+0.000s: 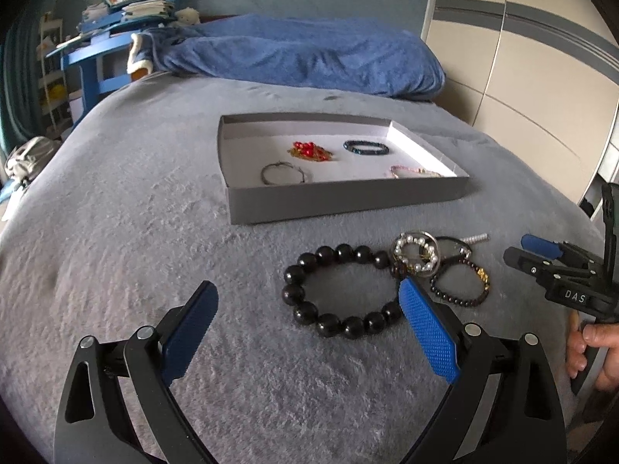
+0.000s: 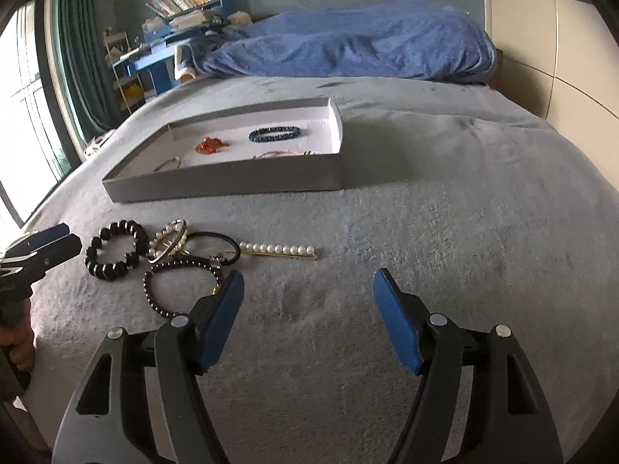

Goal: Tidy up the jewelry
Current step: 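Move both tools back over the remaining jewelry, then grasp the black bead bracelet with the left tool while the right tool grasps the dark bead bracelet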

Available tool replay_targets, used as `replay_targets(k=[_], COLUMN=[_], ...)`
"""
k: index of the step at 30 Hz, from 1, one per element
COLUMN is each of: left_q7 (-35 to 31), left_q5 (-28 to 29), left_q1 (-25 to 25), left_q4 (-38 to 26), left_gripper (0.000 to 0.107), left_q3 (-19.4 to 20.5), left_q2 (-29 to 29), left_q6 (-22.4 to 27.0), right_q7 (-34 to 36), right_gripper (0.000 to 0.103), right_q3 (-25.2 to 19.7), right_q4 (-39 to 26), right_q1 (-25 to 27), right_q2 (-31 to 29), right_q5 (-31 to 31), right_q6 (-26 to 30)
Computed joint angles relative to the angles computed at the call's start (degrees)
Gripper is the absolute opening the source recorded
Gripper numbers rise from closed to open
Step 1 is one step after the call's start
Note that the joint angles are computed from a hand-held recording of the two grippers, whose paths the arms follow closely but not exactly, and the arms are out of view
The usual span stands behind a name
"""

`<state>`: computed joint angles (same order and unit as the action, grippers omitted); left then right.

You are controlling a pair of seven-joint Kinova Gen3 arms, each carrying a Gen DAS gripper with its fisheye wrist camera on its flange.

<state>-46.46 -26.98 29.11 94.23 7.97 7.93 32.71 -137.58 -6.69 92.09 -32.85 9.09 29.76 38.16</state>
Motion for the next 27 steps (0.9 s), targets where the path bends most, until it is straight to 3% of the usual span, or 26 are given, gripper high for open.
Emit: replay_targets(k=[3,5,7,9,13,17,22,27], left_q7=[-3.25,-5.19,-7.92,-8.71,-4.12,2.41,3.49,2.56], left_q5=[2.63,5.04,8.53,9.74,4.84,-0.17,1.47,2.75], left_q1=[-0.87,-1.50,-2.74,-2.43,1.31,3.48,0.52,-0.79], left_q4=[-2.08,-4.29,-6.50,-7.53,-6.91,-4.71,-2.32,-3.44], left_gripper=[0.088,0.076,0.052,0.047,0.015,0.015,0.015,0.015], left_q3=[0.45,0.45,0.72,-0.11,-2.54,-3.64,-1.92,-0.81], left_q2=[1.58,3.13,4.77,5.68,5.49,3.73,1.44,2.23], left_q6=[1.58,3.86,6.28,7.65,8.08,8.25,7.03,8.69], right_q7=[1.22,1.30,0.99,1.16,1.51,1.04,3.41,9.32], right_gripper=[0.069,0.069,0.069,0.069,0.069,0.069,0.069,0.065], right_q3=[-0.16,0.02,0.20,0.16,0.19,0.30,-0.33,-1.58], right_q4=[-0.65,-0.59,-0.27,-0.47,-1.10,-0.46,0.27,-2.11], right_q1=[0.17,0.34,0.49,0.65,0.39,0.13,0.49,1.82], right_q2=[0.57,0.55,0.33,0.47,0.91,0.52,-0.10,1.17], right_q5=[-0.85,-1.44,-1.67,-2.09,-2.13,-1.42,-2.11,-8.79], right_q6=[0.74,0.63,0.36,0.63,1.39,0.70,-1.17,-0.62])
